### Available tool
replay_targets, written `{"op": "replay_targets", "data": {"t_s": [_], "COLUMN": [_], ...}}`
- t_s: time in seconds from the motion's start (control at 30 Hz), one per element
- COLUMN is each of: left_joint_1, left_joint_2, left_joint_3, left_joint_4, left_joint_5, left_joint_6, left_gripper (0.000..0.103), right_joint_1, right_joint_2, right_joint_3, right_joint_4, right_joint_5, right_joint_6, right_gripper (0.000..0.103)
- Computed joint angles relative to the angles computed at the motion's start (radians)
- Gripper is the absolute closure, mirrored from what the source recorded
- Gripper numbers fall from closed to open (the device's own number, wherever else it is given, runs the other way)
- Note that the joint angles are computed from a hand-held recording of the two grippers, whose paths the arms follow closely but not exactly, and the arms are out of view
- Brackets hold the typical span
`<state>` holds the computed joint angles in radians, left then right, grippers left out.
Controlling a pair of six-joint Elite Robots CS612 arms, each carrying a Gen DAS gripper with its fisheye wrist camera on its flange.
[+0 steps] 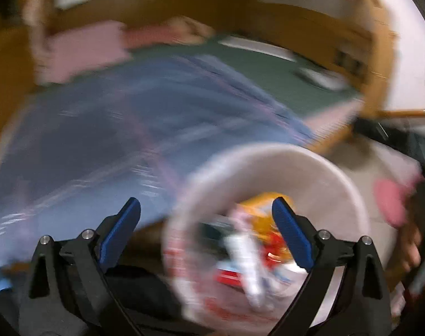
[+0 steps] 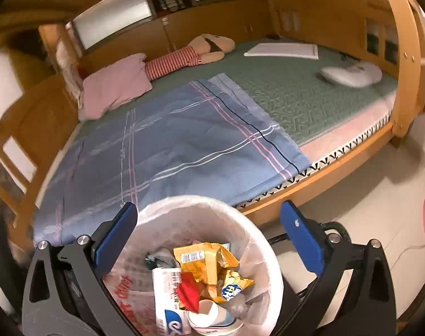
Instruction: Collect trash
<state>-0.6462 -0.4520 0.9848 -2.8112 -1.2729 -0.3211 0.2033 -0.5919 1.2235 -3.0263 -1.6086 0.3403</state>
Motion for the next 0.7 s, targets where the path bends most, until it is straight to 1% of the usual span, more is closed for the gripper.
{"op": "replay_targets", "data": {"t_s": [0.03, 0.1, 0.2, 0.23, 0.3, 0.37, 0.4, 0.47, 0.5, 0.63, 0.7], "left_joint_1": [-0.004, 0.004, 0.003, 0.002, 0.0, 0.003, 0.0, -0.001, -0.003, -0.01, -0.013], "left_joint_2": [-0.004, -0.019, -0.057, -0.069, -0.086, -0.101, -0.113, -0.125, -0.133, -0.145, -0.147], "left_joint_3": [0.0, 0.018, 0.074, 0.09, 0.11, 0.129, 0.146, 0.162, 0.174, 0.193, 0.196], "left_joint_4": [0.01, -0.012, -0.041, -0.043, -0.035, -0.033, -0.035, -0.033, -0.038, -0.062, -0.068], "left_joint_5": [0.05, 0.082, 0.155, 0.174, 0.197, 0.197, 0.2, 0.203, 0.208, 0.227, 0.235], "left_joint_6": [-0.016, -0.038, -0.098, -0.112, -0.133, -0.138, -0.144, -0.162, -0.169, -0.153, -0.148], "left_gripper": [0.007, 0.005, 0.003, 0.003, 0.003, 0.003, 0.003, 0.003, 0.003, 0.003, 0.003], "right_joint_1": [0.01, 0.022, 0.03, 0.032, 0.037, 0.054, 0.057, 0.068, 0.071, 0.072, 0.068], "right_joint_2": [0.003, 0.003, -0.017, -0.026, -0.034, -0.038, -0.034, -0.03, -0.03, -0.033, -0.037], "right_joint_3": [0.002, 0.004, 0.017, 0.024, 0.039, 0.054, 0.053, 0.054, 0.054, 0.058, 0.065], "right_joint_4": [-0.003, 0.0, 0.025, 0.029, 0.014, -0.014, -0.022, -0.047, -0.057, -0.079, -0.083], "right_joint_5": [-0.035, -0.06, -0.05, -0.036, -0.035, -0.104, -0.117, -0.172, -0.186, -0.192, -0.183], "right_joint_6": [-0.03, -0.052, -0.047, -0.043, -0.059, -0.106, -0.116, -0.164, -0.177, -0.19, -0.183], "right_gripper": [0.003, 0.003, 0.003, 0.003, 0.003, 0.003, 0.003, 0.003, 0.003, 0.003, 0.003]}}
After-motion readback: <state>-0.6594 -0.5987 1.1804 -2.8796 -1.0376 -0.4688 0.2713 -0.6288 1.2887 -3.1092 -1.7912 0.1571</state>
